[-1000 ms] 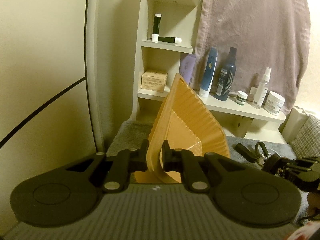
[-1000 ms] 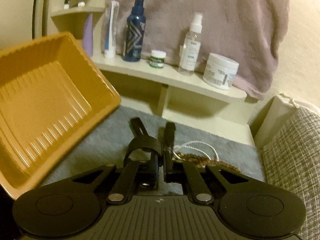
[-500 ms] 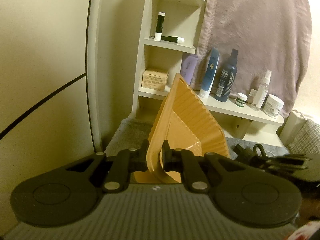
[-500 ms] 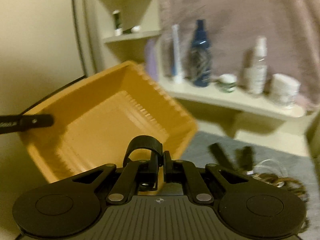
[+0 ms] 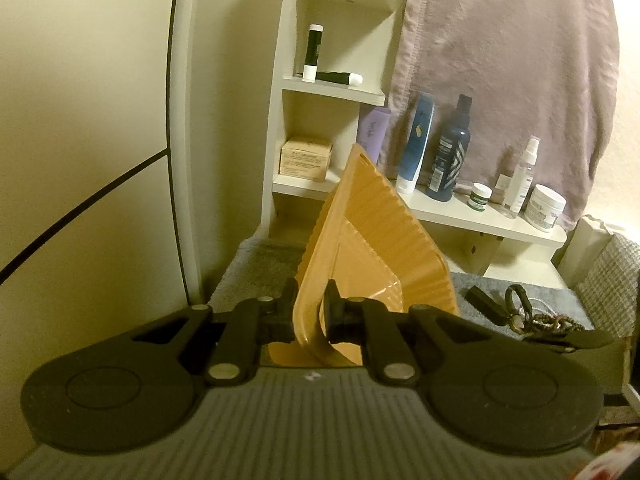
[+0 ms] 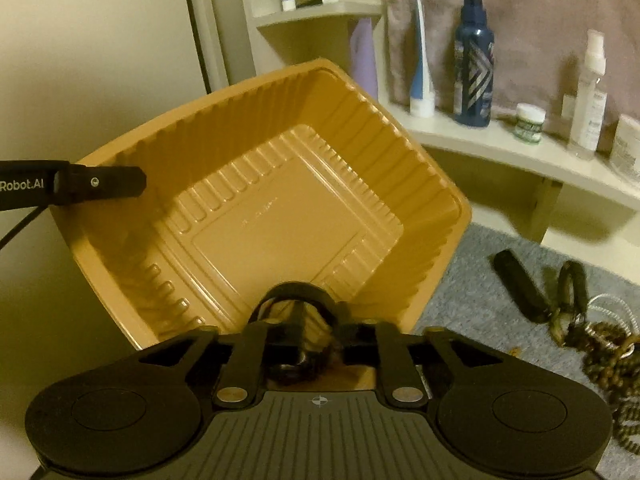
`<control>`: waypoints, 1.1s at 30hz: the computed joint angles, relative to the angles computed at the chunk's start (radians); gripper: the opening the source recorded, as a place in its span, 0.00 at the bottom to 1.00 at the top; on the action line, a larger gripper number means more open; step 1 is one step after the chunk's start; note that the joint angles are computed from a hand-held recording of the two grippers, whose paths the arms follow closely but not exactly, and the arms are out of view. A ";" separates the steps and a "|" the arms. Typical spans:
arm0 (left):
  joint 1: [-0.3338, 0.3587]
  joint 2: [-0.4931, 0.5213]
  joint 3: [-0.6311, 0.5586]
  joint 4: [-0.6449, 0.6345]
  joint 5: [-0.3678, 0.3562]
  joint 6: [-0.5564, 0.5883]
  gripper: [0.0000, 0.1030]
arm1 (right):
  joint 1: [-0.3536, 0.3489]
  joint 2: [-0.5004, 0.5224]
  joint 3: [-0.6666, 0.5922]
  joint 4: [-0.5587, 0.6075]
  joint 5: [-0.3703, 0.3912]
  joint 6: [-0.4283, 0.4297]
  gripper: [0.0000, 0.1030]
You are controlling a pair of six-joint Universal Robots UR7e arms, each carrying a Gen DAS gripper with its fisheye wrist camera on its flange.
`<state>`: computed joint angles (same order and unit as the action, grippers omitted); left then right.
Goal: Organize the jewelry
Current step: 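Carry the black watch into the orange tray and open the right gripper, then grasp a dark wooden bead strand with the right gripper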
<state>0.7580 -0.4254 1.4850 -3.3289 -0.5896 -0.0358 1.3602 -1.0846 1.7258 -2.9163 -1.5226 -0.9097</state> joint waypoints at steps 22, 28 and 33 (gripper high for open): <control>-0.001 -0.002 -0.002 0.012 0.006 0.000 0.11 | -0.192 -0.081 0.050 -0.451 -0.217 0.248 0.45; -0.001 0.000 -0.004 0.009 0.007 0.005 0.11 | -0.222 -0.100 0.049 -0.450 -0.174 0.246 0.45; -0.001 0.001 -0.005 0.010 0.008 0.005 0.11 | -0.210 -0.101 0.035 -0.358 -0.097 0.155 0.35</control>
<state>0.7572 -0.4243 1.4796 -3.3191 -0.5818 -0.0303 1.1501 -1.1853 1.7613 -3.2743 -1.6192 -0.7551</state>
